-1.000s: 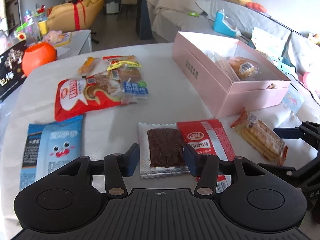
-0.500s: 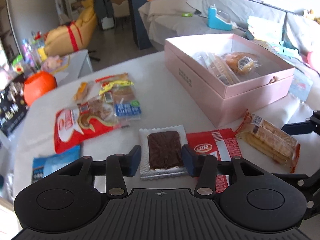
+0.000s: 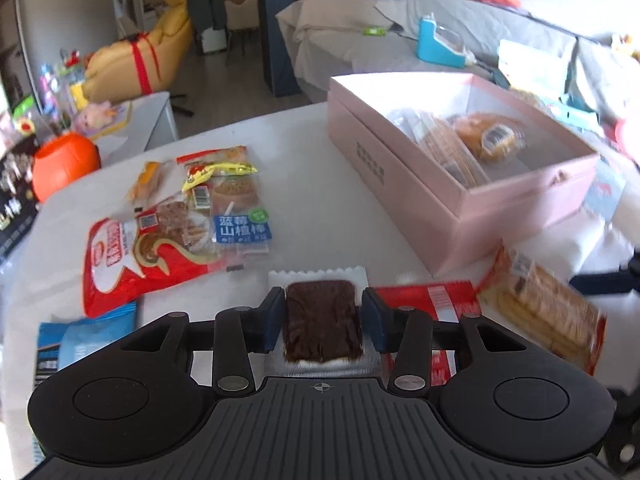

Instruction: Organize snacks

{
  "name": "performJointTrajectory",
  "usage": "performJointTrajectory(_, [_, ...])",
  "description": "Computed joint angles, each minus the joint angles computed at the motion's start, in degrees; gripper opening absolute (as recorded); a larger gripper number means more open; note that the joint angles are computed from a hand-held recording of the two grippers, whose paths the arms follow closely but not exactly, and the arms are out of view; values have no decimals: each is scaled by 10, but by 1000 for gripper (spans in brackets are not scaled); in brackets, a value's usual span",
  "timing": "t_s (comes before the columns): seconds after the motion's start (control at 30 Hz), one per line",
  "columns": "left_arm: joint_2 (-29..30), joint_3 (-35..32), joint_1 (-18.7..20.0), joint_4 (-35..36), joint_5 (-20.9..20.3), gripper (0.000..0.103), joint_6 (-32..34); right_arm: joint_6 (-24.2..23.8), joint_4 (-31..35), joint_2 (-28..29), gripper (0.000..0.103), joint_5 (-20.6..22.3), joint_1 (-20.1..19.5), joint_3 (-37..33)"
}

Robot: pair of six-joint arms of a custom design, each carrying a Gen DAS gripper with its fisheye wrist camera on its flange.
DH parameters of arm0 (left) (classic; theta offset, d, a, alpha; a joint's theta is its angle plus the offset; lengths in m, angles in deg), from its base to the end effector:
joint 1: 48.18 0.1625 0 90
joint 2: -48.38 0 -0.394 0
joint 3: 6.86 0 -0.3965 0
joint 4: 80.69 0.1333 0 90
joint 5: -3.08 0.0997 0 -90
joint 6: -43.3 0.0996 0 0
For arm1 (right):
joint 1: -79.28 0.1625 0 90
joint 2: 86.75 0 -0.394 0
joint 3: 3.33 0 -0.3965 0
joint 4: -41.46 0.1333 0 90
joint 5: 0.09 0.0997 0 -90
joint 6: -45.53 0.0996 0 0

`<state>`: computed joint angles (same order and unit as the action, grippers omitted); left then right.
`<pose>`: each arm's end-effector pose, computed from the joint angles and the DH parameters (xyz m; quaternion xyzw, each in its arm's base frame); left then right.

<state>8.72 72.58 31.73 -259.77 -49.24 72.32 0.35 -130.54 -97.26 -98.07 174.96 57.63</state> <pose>0.0628 -0.7555 0.1844 0.1610 0.8556 -0.3411 0.3544 0.1957 -0.7608 -0.1032 0.3951 -0.8751 0.2326 0.1547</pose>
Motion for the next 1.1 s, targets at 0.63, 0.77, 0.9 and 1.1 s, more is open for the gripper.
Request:
performJointTrajectory(0.63, [-68,97,-7,19,-15,46,-33,-43,-5,34,57,-58,21,-49])
performJointTrajectory(0.77, [-50,61,-5,34,-17,45,-53,-55,1,24,48,-70,28,-37])
performJointTrajectory(0.9, [-36,49,-7,29,-2,45,-36,-43,7,23,48,-83,28,-40])
performJointTrajectory(1.1, [-54,88,-13,9,12,44,-14,-3,15,-3,52,-43,30,-13])
